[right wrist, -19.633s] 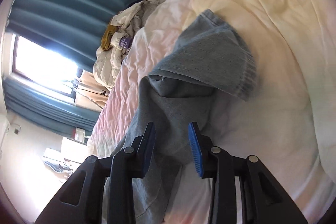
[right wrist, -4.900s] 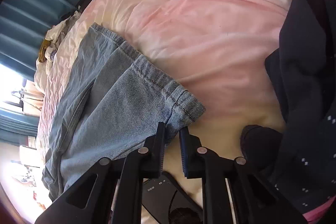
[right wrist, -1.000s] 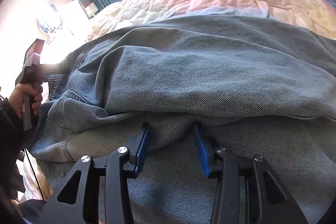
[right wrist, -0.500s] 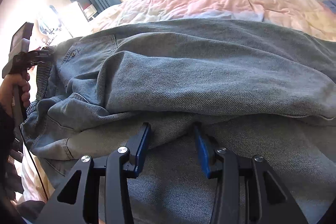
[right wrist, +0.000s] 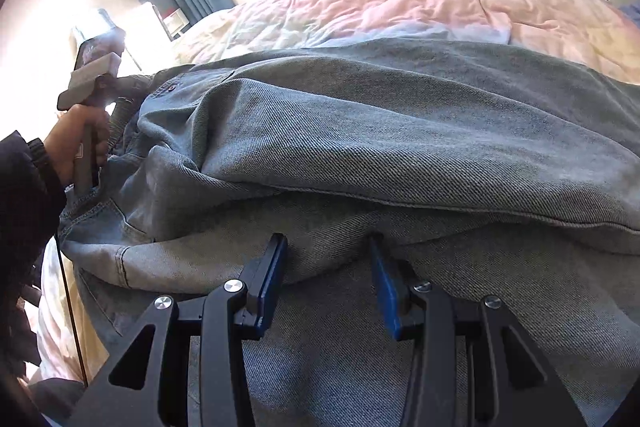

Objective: Fold clothes
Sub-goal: 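Lay the waistband over the folded jeans and open the left gripper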

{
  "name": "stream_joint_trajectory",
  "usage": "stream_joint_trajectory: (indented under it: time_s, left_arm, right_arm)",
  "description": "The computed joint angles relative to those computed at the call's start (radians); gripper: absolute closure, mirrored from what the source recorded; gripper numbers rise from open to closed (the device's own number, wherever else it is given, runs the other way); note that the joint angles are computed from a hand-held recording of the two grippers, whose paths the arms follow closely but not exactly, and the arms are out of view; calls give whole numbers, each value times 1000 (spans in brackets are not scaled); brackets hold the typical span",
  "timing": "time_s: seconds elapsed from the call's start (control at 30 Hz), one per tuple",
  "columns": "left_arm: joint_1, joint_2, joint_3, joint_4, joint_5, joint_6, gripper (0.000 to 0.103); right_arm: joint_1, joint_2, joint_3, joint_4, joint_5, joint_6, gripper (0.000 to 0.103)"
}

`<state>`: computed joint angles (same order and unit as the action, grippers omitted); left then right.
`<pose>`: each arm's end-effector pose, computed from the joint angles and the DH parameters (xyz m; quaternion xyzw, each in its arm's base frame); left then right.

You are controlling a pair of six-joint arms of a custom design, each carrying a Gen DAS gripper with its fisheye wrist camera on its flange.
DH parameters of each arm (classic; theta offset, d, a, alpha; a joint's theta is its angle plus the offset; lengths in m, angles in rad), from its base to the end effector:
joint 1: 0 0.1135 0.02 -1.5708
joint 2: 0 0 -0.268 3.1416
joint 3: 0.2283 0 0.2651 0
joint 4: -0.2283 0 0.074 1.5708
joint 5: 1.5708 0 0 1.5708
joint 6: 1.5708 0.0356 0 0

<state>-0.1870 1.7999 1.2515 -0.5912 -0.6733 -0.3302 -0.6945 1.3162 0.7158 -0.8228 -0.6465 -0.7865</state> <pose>0.3726 -0.0479 0.1986 -0.1364 0.9146 0.2603 0.2777 0.1786 -0.1208 0.1752 -0.0669 0.9436 0.1867 0.2653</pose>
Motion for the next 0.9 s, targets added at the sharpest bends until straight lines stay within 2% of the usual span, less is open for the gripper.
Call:
stream_joint_trajectory:
  time_s: [0.13, 0.2, 0.23, 0.27, 0.4, 0.53, 0.67, 0.83, 0.9]
  left_arm:
    - [4, -62, -27, 8, 43, 40, 76]
    - [5, -112, -47, 10, 88, 68, 61]
    - [2, -133, -49, -7, 95, 71, 49]
    - [-7, -161, -56, -26, 95, 70, 45]
    - [-56, -319, -105, -116, 96, 31, 45]
    - [-134, -526, -179, -246, 98, -91, 45]
    - [-276, -706, -255, -386, 0, -248, 30]
    - [-422, -896, -350, -537, 33, -503, 27]
    - [-484, -996, -398, -575, 57, -615, 13]
  right_arm:
    - [-7, 2, -14, 17, -18, -8, 61]
    - [-19, 10, -10, 10, -30, -16, 61]
    - [-26, 13, -10, 9, -40, -19, 61]
    - [-23, 10, -9, 11, -49, -13, 61]
    - [-26, -27, -7, 14, -80, -8, 61]
    - [-41, -75, -5, 6, -107, -16, 61]
    - [-50, -128, -6, -3, -124, -18, 61]
    - [-107, -161, -13, -31, -136, -77, 61]
    - [-133, -151, -1, -49, -135, -89, 61]
